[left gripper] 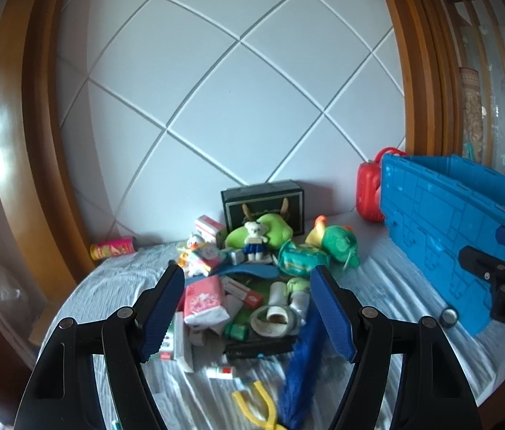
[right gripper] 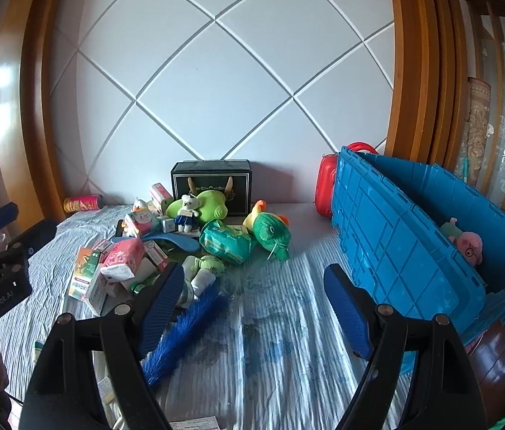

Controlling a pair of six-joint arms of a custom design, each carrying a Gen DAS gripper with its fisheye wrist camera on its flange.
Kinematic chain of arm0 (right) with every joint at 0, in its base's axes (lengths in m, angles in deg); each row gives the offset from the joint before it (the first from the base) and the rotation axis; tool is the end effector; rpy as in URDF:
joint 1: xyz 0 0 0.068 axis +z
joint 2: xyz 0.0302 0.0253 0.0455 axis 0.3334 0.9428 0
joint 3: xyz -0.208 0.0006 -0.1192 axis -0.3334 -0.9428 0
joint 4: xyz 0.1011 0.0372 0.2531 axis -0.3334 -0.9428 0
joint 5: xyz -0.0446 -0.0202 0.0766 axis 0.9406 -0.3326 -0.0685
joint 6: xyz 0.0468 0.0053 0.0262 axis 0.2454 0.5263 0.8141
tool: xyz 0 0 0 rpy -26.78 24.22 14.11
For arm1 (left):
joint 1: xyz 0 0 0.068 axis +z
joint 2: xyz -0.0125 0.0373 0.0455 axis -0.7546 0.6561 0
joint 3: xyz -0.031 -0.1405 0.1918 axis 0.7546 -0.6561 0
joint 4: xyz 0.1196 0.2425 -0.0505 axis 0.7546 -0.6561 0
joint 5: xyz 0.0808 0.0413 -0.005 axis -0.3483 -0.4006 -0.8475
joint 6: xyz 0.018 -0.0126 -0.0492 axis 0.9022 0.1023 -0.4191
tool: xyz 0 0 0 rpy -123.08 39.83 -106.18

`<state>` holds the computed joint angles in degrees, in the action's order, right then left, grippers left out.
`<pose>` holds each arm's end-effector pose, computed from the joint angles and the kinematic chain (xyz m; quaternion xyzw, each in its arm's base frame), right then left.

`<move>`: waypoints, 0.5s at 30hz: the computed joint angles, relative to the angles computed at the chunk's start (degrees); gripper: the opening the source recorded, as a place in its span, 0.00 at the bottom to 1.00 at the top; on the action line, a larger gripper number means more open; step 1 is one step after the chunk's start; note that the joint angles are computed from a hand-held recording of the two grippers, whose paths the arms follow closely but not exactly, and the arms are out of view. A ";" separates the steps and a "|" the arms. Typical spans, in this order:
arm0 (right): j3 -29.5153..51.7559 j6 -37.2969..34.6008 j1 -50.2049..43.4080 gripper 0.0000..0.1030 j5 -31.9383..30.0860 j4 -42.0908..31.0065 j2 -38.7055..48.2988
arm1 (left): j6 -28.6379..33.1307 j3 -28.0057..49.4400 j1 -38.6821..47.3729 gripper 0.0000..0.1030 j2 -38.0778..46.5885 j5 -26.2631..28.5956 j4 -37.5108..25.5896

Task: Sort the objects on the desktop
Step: 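Open both grippers over the crate and return them to the pile, then grasp the white medicine box with the left gripper while the right grasps the pink-white box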

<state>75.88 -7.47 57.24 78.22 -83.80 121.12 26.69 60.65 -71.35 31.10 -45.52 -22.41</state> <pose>0.2763 0.1834 0.3943 0.0932 0.8608 -0.0684 0.4957 0.3369 -0.1333 0.3820 0.1465 0.8291 -0.0366 0.5384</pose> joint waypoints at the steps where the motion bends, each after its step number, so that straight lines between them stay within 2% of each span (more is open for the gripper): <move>1: -1.23 -0.43 -0.87 0.78 -1.24 0.99 -0.30 | 0.03 -0.62 0.78 0.71 0.25 -0.12 -0.15; 10: -6.17 -6.56 -11.02 0.78 -14.51 9.86 2.32 | -1.90 -5.36 5.72 0.71 3.52 -0.78 0.88; 15: -8.30 -9.94 -14.06 0.78 -18.58 14.84 4.83 | -3.36 -7.69 5.84 0.71 6.56 -0.93 4.20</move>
